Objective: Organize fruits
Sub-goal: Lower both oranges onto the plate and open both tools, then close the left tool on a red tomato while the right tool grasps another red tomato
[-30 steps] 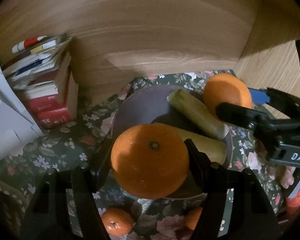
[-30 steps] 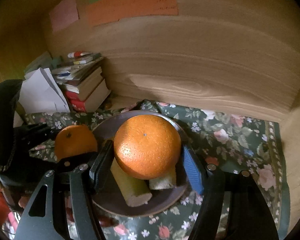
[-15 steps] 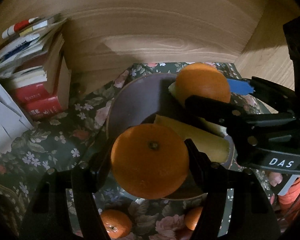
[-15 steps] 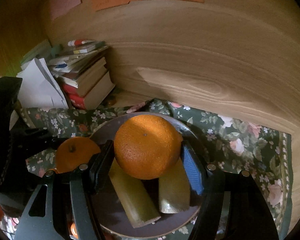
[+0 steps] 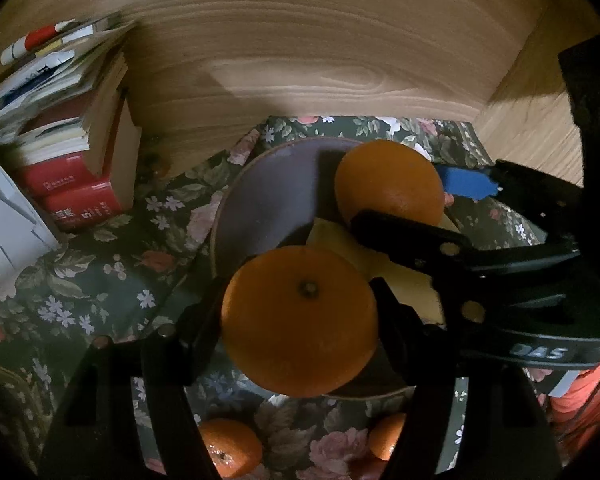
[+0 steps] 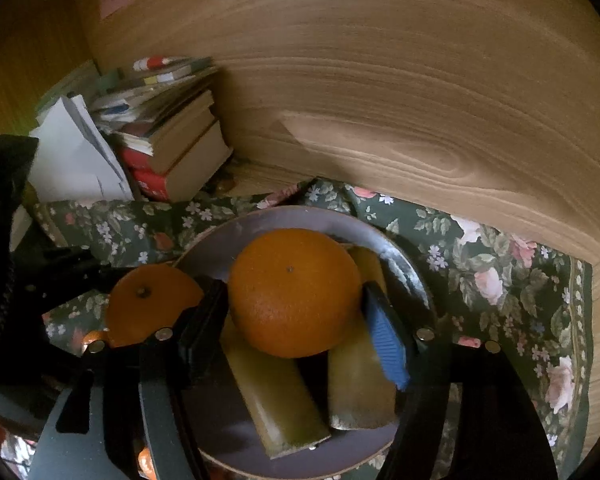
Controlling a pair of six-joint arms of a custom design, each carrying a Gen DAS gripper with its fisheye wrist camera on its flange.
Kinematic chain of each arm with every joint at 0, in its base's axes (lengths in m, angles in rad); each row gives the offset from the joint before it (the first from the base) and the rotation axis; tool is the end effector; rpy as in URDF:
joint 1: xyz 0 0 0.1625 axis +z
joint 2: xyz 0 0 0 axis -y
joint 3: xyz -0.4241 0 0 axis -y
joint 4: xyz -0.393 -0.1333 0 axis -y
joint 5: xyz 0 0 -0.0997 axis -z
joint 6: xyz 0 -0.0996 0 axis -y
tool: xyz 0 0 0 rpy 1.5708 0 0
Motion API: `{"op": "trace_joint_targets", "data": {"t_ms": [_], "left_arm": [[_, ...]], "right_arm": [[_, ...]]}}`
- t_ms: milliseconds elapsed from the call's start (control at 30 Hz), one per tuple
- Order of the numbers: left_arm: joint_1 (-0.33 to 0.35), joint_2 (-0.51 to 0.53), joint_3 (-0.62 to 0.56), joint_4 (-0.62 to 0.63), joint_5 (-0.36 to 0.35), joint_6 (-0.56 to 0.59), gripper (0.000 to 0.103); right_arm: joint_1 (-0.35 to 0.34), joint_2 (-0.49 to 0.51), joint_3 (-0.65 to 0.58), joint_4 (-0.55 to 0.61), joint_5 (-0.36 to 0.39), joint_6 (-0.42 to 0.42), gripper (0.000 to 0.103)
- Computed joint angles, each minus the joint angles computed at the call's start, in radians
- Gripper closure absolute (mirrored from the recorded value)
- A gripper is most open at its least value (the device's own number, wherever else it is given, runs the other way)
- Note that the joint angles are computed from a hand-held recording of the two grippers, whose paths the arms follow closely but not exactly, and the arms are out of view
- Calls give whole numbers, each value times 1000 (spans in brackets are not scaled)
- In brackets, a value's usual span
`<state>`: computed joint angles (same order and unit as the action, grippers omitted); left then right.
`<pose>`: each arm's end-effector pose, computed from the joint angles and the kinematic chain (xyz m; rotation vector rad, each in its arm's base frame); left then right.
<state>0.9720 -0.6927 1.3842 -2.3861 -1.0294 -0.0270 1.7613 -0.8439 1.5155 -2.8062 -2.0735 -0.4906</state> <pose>-0.2638 -0.7141 0.1103 0.7005 2.5439 -0.3809 0.2202 -0.6912 0.2144 0.6595 -2.4175 0.6197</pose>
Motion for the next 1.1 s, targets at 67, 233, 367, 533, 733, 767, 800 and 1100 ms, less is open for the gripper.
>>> {"op": "trace_joint_targets", "data": {"t_ms": [67, 233, 367, 533, 733, 767, 800, 1100], "left_arm": [[-3, -4, 10, -16, 2, 6, 31], [-20, -29, 68, -151, 26, 45, 16], [-34, -59, 107, -212, 19, 60, 15], [-67, -103, 180, -324, 50, 95, 14], [-105, -162, 273, -467, 103, 148, 7], [-111, -168, 289, -489, 112, 150, 7], [-117, -177, 306, -507, 123, 153, 7], [-153, -260, 472, -574, 194, 129, 4]], "right_arm": [[2, -19, 16, -14, 26, 3, 28], [17, -65, 75, -96, 29, -24, 23], [30, -106, 135, -190, 15, -55, 20], [38, -171, 220, -281, 17, -68, 19], [44, -236, 323, -374, 8, -69, 18], [46, -244, 339, -389, 6, -70, 18], [47, -253, 357, -403, 6, -68, 17], [42, -298, 476, -485, -28, -58, 17]]}}
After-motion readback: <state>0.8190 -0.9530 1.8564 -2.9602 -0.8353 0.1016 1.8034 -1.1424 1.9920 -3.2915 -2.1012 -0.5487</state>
